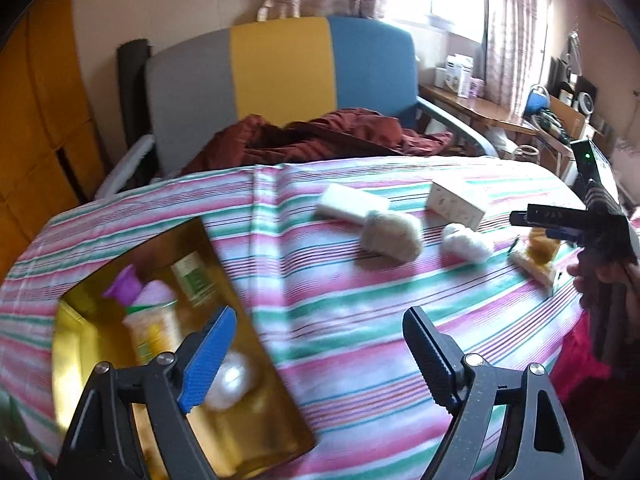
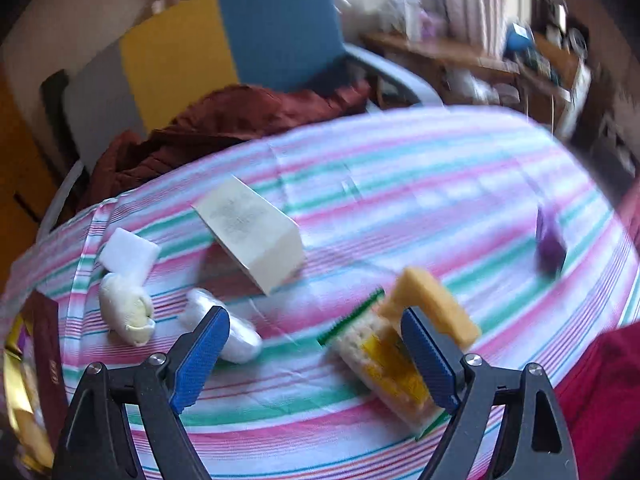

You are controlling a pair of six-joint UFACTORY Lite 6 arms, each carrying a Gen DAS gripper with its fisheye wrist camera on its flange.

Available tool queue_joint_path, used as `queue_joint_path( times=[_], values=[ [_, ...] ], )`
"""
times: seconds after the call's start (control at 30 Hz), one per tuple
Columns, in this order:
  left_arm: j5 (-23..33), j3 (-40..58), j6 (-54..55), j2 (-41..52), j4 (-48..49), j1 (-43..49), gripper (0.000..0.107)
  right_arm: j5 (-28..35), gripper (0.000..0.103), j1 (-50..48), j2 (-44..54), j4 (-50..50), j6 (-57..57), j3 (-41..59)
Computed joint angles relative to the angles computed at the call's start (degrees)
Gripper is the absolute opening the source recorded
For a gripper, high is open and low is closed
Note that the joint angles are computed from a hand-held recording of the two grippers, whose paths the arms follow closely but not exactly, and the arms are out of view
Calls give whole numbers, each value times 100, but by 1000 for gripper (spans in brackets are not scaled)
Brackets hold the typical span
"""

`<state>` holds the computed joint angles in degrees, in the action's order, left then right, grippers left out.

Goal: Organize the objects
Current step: 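Withdraw both grippers from the tray toward the remaining items, then grasp the beige knitted roll with the left gripper while the right gripper grasps the white box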

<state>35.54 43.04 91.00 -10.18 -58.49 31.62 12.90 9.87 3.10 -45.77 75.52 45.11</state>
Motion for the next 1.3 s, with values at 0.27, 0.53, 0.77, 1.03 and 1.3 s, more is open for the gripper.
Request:
queue_joint_path(
  times=[0.27,0.53,0.77,1.03,1.3],
  values=[
    [-1083,983,-1462,1297,514,-1944,93,-203,89,-80,-46,1319,-1348,-21],
    [-1477,2479,-2704,3129,1139,-2808,94,-242,89,-116,-34,2204,-2263,1],
    [-1720,3561,-3763,4248,2027,-3242,95,-266,89,-139,26,2641,-2758,59],
    [-1400,3840,-3128,4663,1393,-3119,66,-212,89,-42,129,2475,-2630,102],
    [-1281,3495,-2820,4413,1151,-2910,65,465,89,230,1021,2180,-3076,1340]
  ],
)
